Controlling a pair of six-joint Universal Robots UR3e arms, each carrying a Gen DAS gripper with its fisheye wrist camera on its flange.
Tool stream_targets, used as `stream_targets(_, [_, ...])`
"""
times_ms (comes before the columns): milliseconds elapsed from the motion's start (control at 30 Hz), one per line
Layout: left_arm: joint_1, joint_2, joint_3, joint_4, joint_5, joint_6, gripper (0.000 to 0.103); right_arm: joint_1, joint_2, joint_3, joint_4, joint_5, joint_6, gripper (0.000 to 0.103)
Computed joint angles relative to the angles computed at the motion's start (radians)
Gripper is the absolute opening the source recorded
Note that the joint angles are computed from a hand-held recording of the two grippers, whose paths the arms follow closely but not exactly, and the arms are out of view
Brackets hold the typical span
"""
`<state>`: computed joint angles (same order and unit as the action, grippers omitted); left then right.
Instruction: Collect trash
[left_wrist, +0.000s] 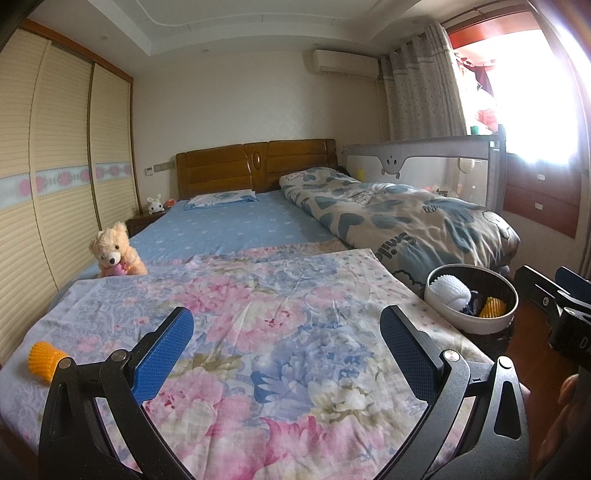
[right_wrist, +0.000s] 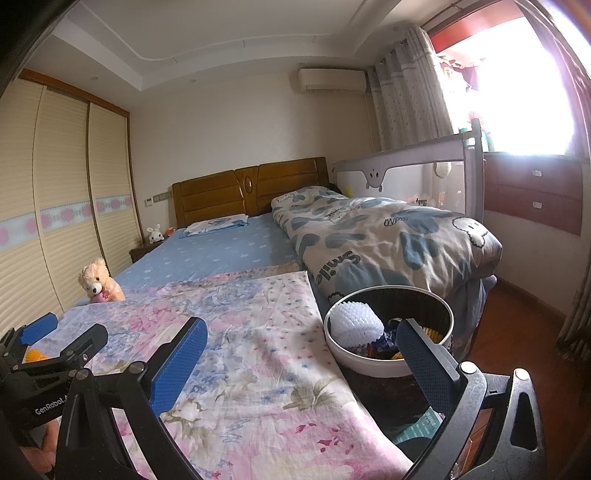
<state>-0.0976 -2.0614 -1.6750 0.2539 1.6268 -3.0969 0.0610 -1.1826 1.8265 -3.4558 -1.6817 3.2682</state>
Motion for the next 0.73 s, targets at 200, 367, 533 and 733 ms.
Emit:
stream_targets(200, [0.001, -0.005, -0.003, 0.001, -0.004, 0.001, 0.103, 0.016, 0.007, -0.001, -0.002, -0.013, 0.008, 0.103])
stream_targets(367, [0.004, -0.007, -0.008, 0.005, -0.008, 0.002, 0.103, 0.02, 0.011, 0.003, -0.008, -0.014, 0.01, 0.103])
stream_targets(533, [0.013, -0.008, -0.014, 0.009, -0.021, 0.007, 0.103, 0.01, 0.02, 0.004, -0.007, 0.002, 0.013, 0.103])
stream_targets(733, [0.027, -0.013, -0.013, -0.006, -0.045, 0.01, 0.103, 0.009, 0.026, -0.02, 0.026, 0.013, 0.025, 0.103])
